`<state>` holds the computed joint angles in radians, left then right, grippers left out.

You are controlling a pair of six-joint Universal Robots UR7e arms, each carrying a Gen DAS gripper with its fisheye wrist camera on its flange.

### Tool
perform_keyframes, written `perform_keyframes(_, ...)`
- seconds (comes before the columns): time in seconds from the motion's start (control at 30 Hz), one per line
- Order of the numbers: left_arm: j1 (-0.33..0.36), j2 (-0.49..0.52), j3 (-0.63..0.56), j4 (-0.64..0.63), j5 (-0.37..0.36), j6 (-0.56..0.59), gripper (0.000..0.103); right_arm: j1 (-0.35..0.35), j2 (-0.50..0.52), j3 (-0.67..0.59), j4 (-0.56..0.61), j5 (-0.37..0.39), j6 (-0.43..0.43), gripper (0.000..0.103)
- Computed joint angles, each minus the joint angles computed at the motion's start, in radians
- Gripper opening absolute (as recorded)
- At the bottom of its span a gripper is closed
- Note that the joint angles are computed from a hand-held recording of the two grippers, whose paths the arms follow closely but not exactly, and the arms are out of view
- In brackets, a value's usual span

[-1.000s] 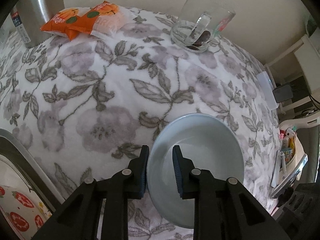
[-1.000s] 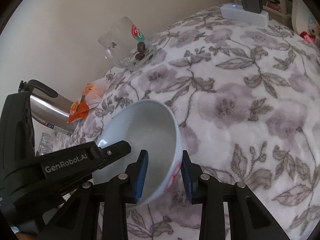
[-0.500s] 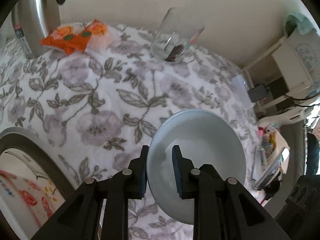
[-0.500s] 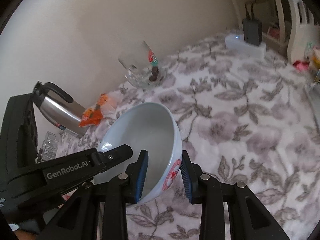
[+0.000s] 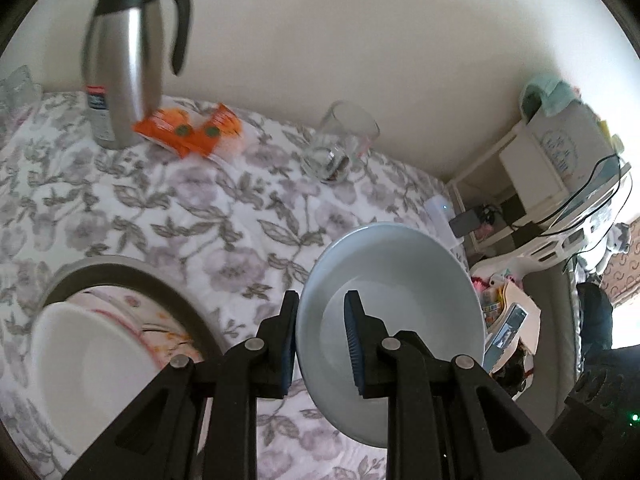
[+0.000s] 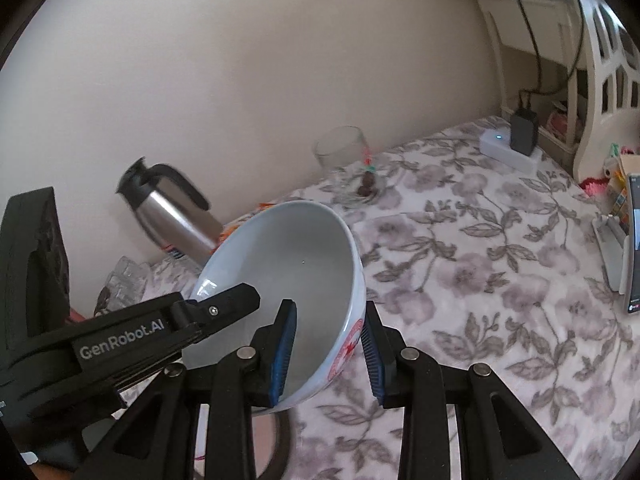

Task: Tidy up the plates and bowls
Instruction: 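Lift the white round bowl and carry it over the basin with both tools, then lower the white round bowl into the basin onto the stacked bowls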

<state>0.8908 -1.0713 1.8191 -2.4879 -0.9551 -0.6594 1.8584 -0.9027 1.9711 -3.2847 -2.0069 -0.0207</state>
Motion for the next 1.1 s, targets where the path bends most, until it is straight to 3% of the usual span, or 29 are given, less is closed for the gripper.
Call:
perform_keyframes(0.4, -0.04, -0.261, 0.178, 0.026, 0.106, -0.072, 0.024, 0.125, 0.072, -0.021, 0.045, -0.001, 0.01, 0.035)
perform_keyframes(0.67, -0.017, -0.393, 0.303, -0.017, 0.106, -0.13, 0.024, 0.171, 0.132, -0.045, 0.082, -0.008, 0.002, 0.035)
perform_keyframes(0.87, 0.005, -0.418, 0.344, -0.044, 0.104, -0.137, 0.024, 0.183, 0.172, -0.069, 0.121, -0.034, -0.001, 0.035)
perform_keyframes(1.1, 0.056, -0.418, 0.359, -0.072, 0.054, -0.149, 0.024, 0.179, 0.208, -0.095, 0.168, -0.062, -0.001, 0.035)
